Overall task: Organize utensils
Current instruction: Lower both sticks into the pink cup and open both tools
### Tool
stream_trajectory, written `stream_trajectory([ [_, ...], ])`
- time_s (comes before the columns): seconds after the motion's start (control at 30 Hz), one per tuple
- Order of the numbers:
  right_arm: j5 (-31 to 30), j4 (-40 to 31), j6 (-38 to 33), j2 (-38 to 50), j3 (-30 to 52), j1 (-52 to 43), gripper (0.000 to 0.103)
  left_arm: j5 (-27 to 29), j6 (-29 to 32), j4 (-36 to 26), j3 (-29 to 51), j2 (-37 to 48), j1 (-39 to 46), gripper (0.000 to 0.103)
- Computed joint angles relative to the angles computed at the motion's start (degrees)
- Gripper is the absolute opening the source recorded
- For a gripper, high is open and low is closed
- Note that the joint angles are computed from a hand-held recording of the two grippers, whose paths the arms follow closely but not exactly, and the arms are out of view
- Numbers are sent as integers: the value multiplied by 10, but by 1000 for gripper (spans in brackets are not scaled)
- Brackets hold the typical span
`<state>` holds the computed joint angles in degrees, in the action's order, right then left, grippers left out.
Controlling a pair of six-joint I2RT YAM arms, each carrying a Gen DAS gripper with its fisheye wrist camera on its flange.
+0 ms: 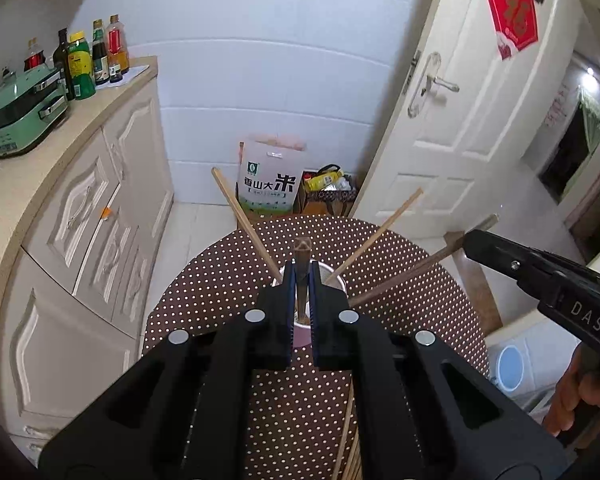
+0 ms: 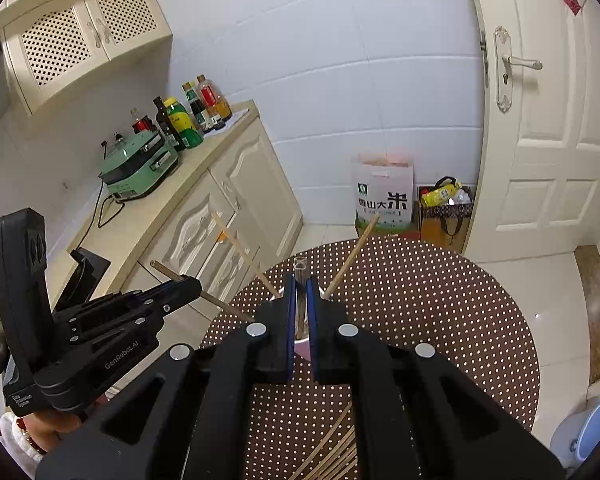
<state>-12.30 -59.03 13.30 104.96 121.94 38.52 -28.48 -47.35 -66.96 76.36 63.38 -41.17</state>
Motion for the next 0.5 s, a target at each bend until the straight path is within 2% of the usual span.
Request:
stream_trajectory([
  [0.5,-3,10,14,-3,-57,0,5,-25,-27,-30,14,27,-27,7],
])
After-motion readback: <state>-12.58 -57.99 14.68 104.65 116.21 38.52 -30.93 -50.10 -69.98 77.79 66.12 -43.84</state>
